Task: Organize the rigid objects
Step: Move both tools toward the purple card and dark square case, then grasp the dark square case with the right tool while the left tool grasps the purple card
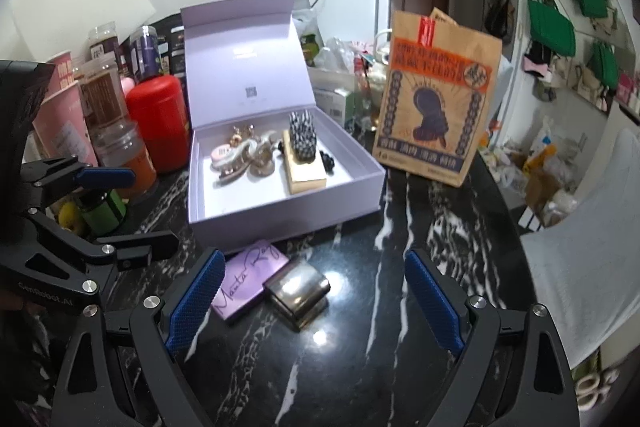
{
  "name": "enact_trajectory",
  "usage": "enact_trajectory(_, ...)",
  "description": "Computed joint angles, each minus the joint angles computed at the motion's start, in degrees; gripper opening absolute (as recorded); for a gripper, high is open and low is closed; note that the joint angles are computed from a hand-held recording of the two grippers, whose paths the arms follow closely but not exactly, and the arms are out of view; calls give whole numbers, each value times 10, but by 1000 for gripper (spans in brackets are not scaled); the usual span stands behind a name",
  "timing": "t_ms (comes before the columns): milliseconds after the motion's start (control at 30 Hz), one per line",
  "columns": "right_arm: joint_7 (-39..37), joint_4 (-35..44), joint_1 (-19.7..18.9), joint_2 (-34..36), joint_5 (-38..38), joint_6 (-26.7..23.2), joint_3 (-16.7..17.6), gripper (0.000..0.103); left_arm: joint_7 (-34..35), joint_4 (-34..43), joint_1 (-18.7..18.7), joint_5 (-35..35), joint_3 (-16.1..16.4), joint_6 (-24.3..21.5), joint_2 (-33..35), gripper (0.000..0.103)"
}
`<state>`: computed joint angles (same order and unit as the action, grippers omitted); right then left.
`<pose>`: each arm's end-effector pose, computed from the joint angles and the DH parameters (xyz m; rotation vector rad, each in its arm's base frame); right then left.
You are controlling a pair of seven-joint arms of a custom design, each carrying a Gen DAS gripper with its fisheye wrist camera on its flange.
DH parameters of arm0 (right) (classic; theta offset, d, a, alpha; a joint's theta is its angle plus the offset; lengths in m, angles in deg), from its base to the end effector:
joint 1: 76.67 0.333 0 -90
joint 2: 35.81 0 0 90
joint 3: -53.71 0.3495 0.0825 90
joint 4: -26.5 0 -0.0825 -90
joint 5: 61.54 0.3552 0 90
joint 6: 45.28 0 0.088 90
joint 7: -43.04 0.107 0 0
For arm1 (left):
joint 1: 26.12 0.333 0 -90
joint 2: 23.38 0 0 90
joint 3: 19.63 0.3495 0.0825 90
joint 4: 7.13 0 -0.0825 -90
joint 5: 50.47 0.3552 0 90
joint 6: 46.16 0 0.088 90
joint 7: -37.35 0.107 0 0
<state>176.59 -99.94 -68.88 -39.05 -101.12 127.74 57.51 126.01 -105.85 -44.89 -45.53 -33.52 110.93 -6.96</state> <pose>0.5137 0.1545 0.5448 -1.7471 1.5906 -0.7628 0.5734 -0.3462 0.5529 -1.2622 2.3281 -0.9084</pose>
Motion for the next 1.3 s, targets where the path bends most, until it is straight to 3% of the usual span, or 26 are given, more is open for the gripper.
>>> enact_trajectory(167,31,-11,-2,2,-28,-11,1,92,-3,-8,-1,5,0,3,7,97)
enact_trajectory(533,-19,-29,16,17,52,-22,-9,92,72,-23,24,-83,-35,-6,27,97)
enact_trajectory(700,-104,-36,28,29,157,-8,-15,92,105,-28,40,-136,-48,-17,28,97)
enact_trajectory(967,-232,-10,38,63,313,-14,-13,92,92,-32,34,-131,-29,-22,30,97)
enact_trajectory(1133,-279,18,45,90,354,-22,-13,92,100,-30,36,-126,-26,-20,32,97)
enact_trajectory(1300,-310,44,49,115,376,-28,-11,92,137,-20,51,-153,-44,-30,40,97)
